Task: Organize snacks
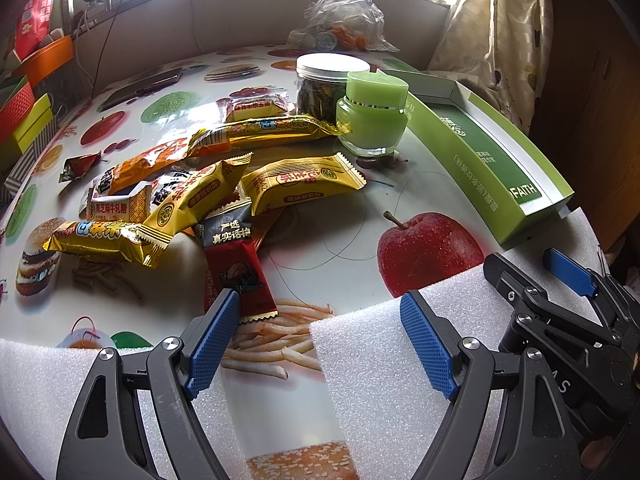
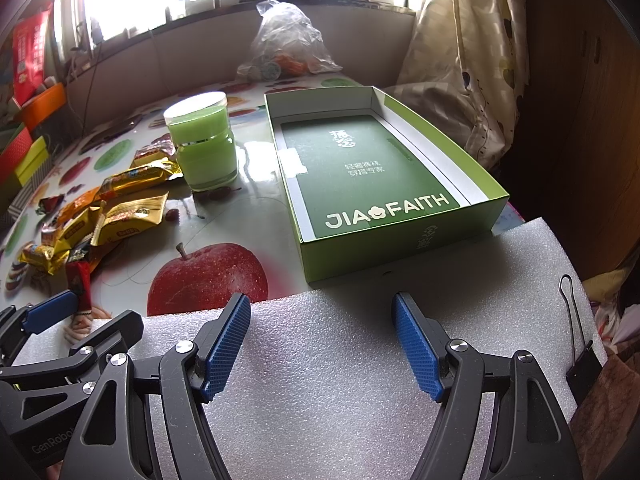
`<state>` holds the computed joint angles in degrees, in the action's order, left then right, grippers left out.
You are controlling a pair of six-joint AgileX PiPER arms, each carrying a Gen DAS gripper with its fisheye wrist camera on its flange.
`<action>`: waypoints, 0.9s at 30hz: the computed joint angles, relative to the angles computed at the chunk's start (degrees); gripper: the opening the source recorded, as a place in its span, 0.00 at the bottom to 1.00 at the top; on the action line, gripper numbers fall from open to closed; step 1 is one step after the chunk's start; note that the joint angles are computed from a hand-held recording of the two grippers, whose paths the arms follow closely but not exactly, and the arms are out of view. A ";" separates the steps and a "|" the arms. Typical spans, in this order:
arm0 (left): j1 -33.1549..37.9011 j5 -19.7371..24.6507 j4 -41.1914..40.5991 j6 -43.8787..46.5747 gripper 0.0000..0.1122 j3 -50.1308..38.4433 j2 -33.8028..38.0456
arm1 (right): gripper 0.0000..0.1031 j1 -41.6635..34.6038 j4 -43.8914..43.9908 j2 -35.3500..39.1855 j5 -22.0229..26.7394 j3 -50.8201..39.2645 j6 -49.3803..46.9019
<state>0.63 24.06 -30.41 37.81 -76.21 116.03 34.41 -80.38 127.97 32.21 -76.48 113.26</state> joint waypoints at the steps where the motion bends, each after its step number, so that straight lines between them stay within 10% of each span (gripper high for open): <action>1: 0.00 0.00 0.00 0.00 0.73 0.00 0.00 | 0.71 0.00 0.00 0.00 0.00 0.00 0.00; 27: 5.25 5.26 -4.58 6.22 0.73 -1.27 -2.41 | 0.71 1.32 -5.85 -3.21 -0.41 2.82 1.75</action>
<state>5.87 29.32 -34.99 44.03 -77.49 113.62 35.73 -86.23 124.76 31.80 -73.66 115.01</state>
